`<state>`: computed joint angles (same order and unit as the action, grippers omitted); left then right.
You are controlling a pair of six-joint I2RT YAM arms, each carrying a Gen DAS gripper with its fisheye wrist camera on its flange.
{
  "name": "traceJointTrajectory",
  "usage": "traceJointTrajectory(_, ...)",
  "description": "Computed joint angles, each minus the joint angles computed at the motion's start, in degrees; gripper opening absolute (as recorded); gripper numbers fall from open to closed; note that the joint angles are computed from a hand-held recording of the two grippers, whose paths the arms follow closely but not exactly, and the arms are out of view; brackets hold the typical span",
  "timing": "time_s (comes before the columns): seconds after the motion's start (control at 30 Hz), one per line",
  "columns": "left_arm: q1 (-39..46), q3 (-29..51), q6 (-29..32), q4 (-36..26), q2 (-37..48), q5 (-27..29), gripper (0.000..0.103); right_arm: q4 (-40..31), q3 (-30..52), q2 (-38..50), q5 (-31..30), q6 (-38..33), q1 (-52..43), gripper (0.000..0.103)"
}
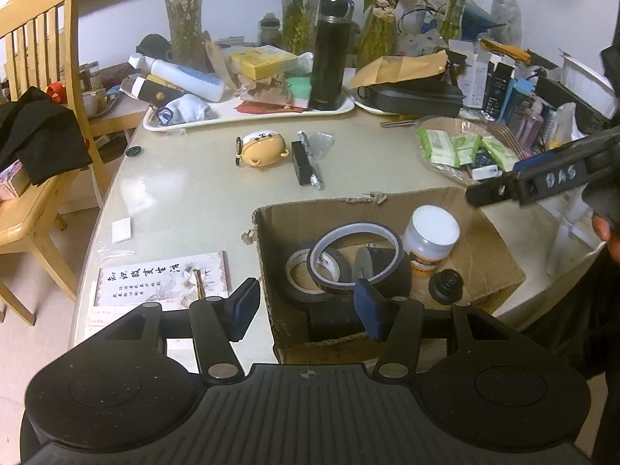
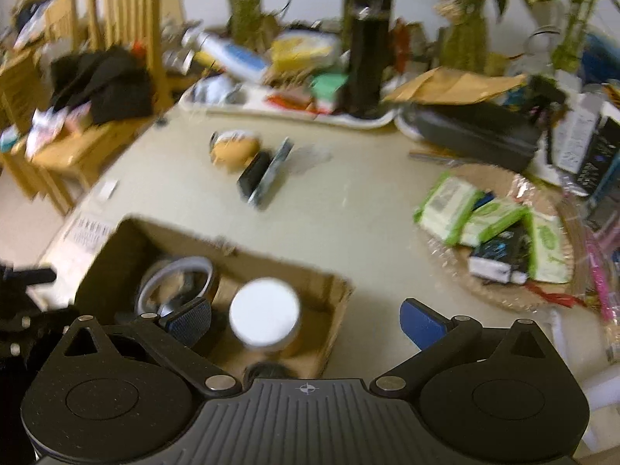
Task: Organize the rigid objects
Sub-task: 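Withdraw both open tools from the box toward the table items, then grasp the black rectangular block beside the grey marker with the right tool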
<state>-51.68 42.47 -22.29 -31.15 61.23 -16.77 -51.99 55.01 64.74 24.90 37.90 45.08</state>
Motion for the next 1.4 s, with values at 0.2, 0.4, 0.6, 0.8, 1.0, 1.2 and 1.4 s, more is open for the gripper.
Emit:
traceJointTrajectory(0.2, 0.8, 0.3, -0.9, 1.0, 0.1, 0.2, 0.053, 0.8, -0.9, -2.6, 2.8, 1.8, -1.0, 0.103)
traceJointTrajectory(0.4, 2.7, 1.1, -1.5, 2.1, 0.8, 0.2, 0.053, -0.4, -0.3, -1.4, 2.9, 2.1, -0.9, 0.103)
traceJointTrajectory(0.6, 3.8, 4.4, -1.4, 0.6, 5.3, -3.5, 0.053, -1.1, 0.3, 0.5, 3.0, 1.7, -0.6, 0.103)
traceJointTrajectory(0.8, 6.2, 6.6, -1.8, 0.0, 8.6, -1.8, 0.053, -0.5, 0.2, 0.6, 2.4, 0.7, -0.8, 0.103)
traceJointTrajectory(1.0, 7.1, 7.6, -1.5, 1.5, 10.1, -0.5, 0.054, 0.2, 0.4, 1.4, 1.9, 0.1, -1.0, 0.103)
traceJointTrajectory(1.2, 7.6, 9.0, -1.0, 3.3, 11.5, 0.7, 0.054, 1.9, -0.1, 1.1, 1.2, -0.8, -1.3, 0.103)
traceJointTrajectory(1.4, 8.3, 11.4, 0.5, 4.5, 12.9, 2.7, 0.054, 3.3, -1.1, -0.5, 0.7, 0.0, -2.8, 0.103)
